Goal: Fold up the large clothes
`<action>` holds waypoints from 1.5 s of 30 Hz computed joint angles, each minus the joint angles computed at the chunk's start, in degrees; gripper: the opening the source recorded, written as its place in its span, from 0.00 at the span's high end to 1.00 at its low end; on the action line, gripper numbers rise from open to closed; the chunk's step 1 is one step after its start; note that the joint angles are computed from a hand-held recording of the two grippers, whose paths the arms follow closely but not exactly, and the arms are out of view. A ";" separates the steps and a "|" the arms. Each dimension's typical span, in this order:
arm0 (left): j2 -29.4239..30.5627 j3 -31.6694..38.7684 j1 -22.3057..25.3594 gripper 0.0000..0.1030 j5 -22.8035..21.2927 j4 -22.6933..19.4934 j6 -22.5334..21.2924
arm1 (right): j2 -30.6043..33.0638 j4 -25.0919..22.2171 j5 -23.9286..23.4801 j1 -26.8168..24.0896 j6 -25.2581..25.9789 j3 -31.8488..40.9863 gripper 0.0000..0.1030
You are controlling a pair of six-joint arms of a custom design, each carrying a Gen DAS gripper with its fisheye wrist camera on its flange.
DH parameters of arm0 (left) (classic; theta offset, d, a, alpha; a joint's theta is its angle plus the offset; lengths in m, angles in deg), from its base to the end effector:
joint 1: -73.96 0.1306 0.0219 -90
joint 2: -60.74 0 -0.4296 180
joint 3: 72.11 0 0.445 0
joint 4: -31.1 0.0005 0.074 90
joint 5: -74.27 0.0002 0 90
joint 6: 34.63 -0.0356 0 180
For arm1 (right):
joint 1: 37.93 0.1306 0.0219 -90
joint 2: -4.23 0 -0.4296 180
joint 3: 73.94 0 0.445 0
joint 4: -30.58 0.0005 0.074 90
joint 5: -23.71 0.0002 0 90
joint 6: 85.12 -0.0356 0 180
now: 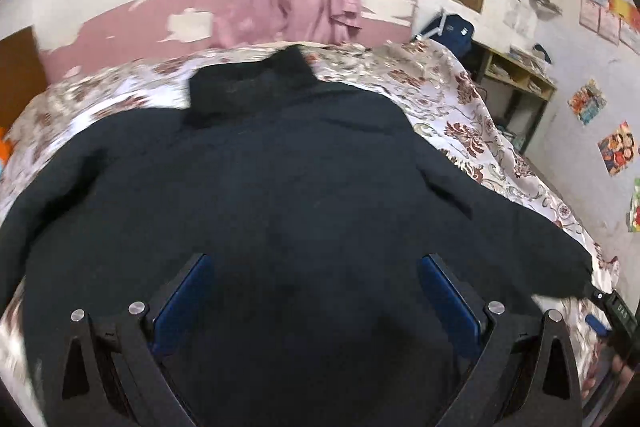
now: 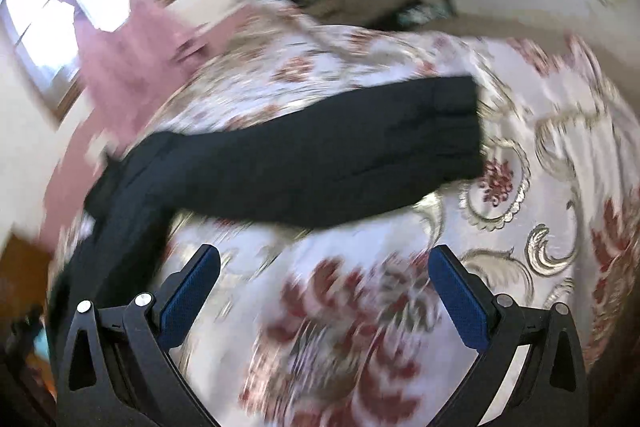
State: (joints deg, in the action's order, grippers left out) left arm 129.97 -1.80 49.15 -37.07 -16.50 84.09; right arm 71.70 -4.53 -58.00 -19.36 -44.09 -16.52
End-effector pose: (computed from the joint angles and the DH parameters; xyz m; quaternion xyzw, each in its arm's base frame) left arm 0.3575 -0.1515 0.4628 -0.0997 0.9099 -0.0104 0.4024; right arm 0.3547 0.1132 0.3722 0.2683 0.8825 0.1559 0.3534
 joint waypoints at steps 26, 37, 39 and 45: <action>27.18 18.95 7.38 0.02 20.72 -0.54 -10.56 | 12.70 19.28 6.83 -5.06 -7.73 6.60 0.86; 7.11 7.40 21.34 0.02 30.70 -4.18 -12.91 | 25.07 16.24 1.97 11.67 29.89 40.92 0.86; 3.77 5.75 25.63 0.02 34.13 -5.09 -14.10 | 28.13 13.66 -3.40 14.85 33.03 45.71 0.86; -5.22 0.09 41.77 0.02 47.77 -6.17 -19.54 | 41.88 1.12 -10.92 24.90 44.37 62.77 0.86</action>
